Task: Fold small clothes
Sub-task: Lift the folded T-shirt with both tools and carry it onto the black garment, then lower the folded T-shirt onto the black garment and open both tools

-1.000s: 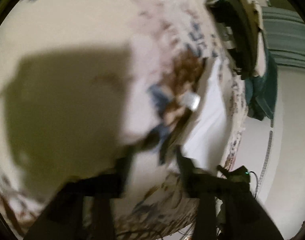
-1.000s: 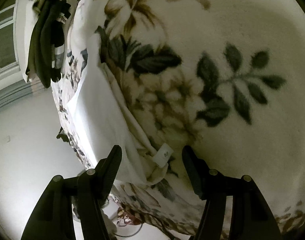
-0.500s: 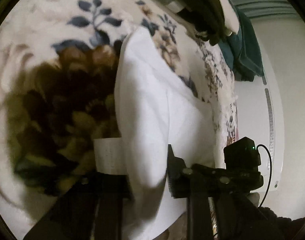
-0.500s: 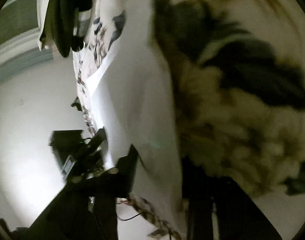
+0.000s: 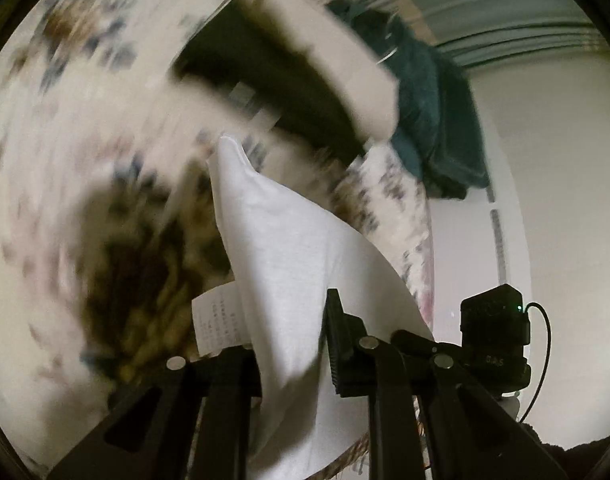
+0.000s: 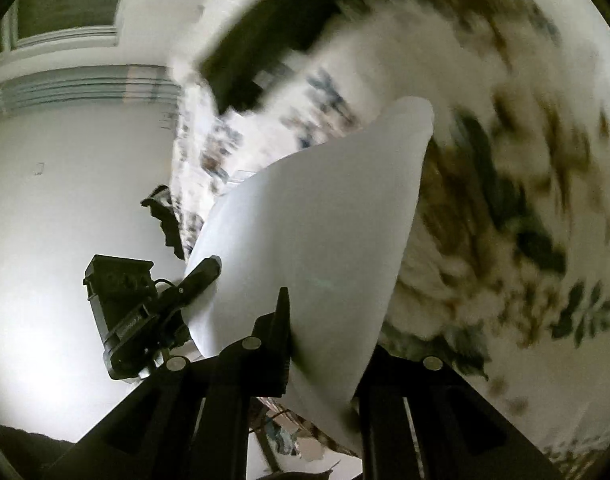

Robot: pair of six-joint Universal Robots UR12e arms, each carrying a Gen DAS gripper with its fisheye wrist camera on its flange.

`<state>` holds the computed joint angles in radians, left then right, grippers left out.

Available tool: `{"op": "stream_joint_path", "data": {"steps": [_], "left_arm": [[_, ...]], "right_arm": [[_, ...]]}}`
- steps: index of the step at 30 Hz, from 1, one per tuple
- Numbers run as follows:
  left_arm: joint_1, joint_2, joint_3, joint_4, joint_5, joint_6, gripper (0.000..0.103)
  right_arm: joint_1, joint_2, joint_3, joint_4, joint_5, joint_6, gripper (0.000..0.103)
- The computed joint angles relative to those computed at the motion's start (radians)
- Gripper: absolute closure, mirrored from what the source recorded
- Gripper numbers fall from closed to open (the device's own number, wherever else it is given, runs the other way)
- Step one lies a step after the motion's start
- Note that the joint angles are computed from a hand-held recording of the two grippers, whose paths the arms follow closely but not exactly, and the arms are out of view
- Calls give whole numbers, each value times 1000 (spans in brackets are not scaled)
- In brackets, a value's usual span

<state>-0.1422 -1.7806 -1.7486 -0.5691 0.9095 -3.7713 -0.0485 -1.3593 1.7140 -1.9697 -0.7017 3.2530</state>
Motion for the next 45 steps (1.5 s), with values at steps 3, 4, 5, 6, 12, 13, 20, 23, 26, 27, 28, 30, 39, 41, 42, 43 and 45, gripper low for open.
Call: {"op": "stream_joint_path", "data": {"steps": [3, 4, 5, 6, 12, 13, 20, 23, 26, 27, 28, 30, 39, 41, 42, 43, 45], "left_arm": [[10, -54, 131, -11, 19, 11, 90], [12, -76, 175, -6, 23, 8, 90], [15, -103, 226, 1, 32, 8, 90], [17, -127, 269, 6, 38, 9, 90], [30, -336, 595, -45, 86, 62, 90], [33, -372, 637, -65, 84, 72, 90], [32, -486, 737, -332, 136, 182, 89], [33, -461, 692, -313, 142, 180, 86], [16, -441, 713, -402, 259, 201, 72], [5, -433, 725, -438, 332, 206, 71], [-6, -426, 730, -457, 395, 211, 71], [-32, -405, 726, -451, 542, 237, 73], [-102, -336, 690, -466, 818, 283, 0], [-113, -323, 686, -463, 832, 284, 0], [-118, -312, 680, -461, 838, 282, 0], [-124, -306, 681, -460, 850, 280, 0], [-133, -286, 672, -452, 861, 281, 0]], "right_arm": [[9, 49, -129, -20, 0, 11, 91], [15, 68, -167, -35, -3, 25, 91], [19, 97, -222, -52, -5, 40, 91], [22, 126, -272, -71, -5, 53, 91], [38, 368, -637, -108, -12, 115, 91], [41, 410, -696, -87, -19, 116, 91], [70, 623, -989, 209, -156, 10, 91], [69, 647, -1029, 274, -166, -36, 91], [82, 669, -1108, 378, -270, -75, 78], [88, 671, -1126, 401, -330, -77, 72], [95, 662, -1122, 402, -393, -80, 58], [117, 629, -1090, 366, -558, -67, 51], [183, 453, -862, 203, -943, -23, 1], [191, 406, -815, 163, -985, -25, 0], [192, 386, -796, 151, -991, -21, 0], [195, 366, -785, 148, -997, -14, 0], [198, 324, -755, 125, -1022, -12, 0]]}}
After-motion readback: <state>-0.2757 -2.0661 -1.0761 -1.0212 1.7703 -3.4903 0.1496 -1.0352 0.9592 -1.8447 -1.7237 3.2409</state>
